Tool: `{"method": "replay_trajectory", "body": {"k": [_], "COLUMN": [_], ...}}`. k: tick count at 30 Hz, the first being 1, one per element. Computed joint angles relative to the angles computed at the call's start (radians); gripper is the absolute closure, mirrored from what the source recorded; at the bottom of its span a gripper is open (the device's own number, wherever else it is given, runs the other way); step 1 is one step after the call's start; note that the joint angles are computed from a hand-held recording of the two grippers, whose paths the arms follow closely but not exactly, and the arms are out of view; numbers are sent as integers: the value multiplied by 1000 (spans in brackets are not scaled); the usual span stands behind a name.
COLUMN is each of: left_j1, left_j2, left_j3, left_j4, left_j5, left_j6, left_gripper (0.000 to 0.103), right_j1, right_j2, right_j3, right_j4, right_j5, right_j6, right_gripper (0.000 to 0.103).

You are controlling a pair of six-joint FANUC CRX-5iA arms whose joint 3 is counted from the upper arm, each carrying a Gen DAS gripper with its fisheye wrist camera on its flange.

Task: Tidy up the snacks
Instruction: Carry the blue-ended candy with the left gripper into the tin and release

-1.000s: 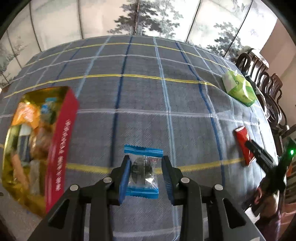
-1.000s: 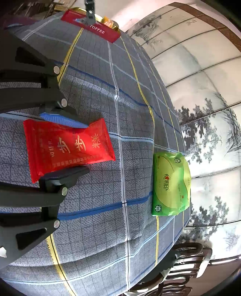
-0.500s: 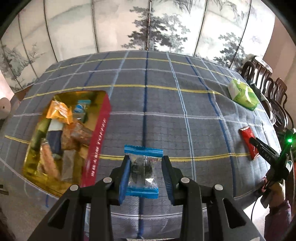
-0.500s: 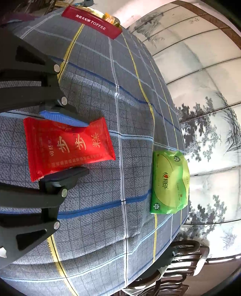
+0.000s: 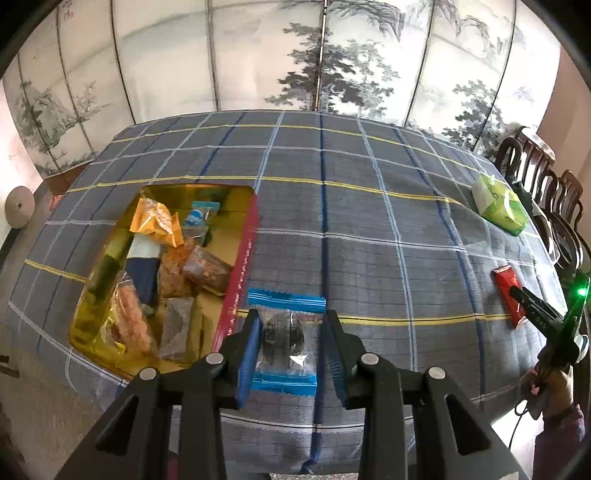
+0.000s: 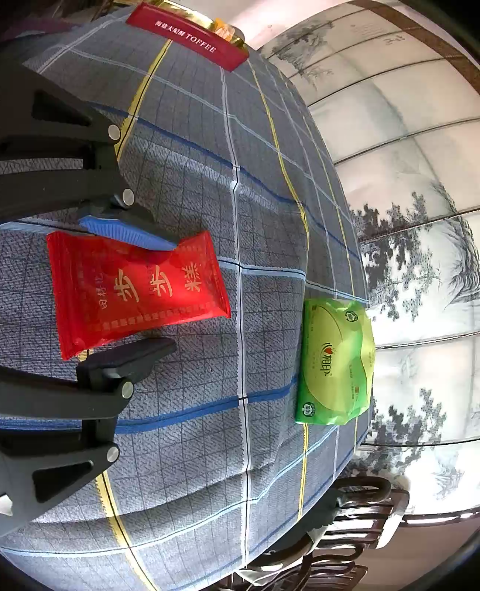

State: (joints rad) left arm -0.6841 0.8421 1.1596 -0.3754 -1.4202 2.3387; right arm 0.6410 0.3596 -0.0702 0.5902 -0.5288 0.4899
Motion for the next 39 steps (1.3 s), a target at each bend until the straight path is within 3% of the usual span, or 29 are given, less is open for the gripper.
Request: {"method": "replay_trajectory", "body": {"k": [27, 33, 39], "left_j1": [52, 106, 156], "left_j2": [-107, -178, -217], "left_j3": [-197, -317, -372], "left_j4": [-79, -50, -57], "left_j5": [11, 63, 51], "left_j6": [94, 132, 156], "left_gripper": [69, 69, 69], "right_j1": [13, 13, 9], "right_j2": [5, 5, 3], "right_j3": [-2, -3, -7], "right_j4": [45, 50, 54], "right_j5": [-17, -17, -17], "right_j6": [-35, -38, -37], "right_gripper": [59, 59, 59]}}
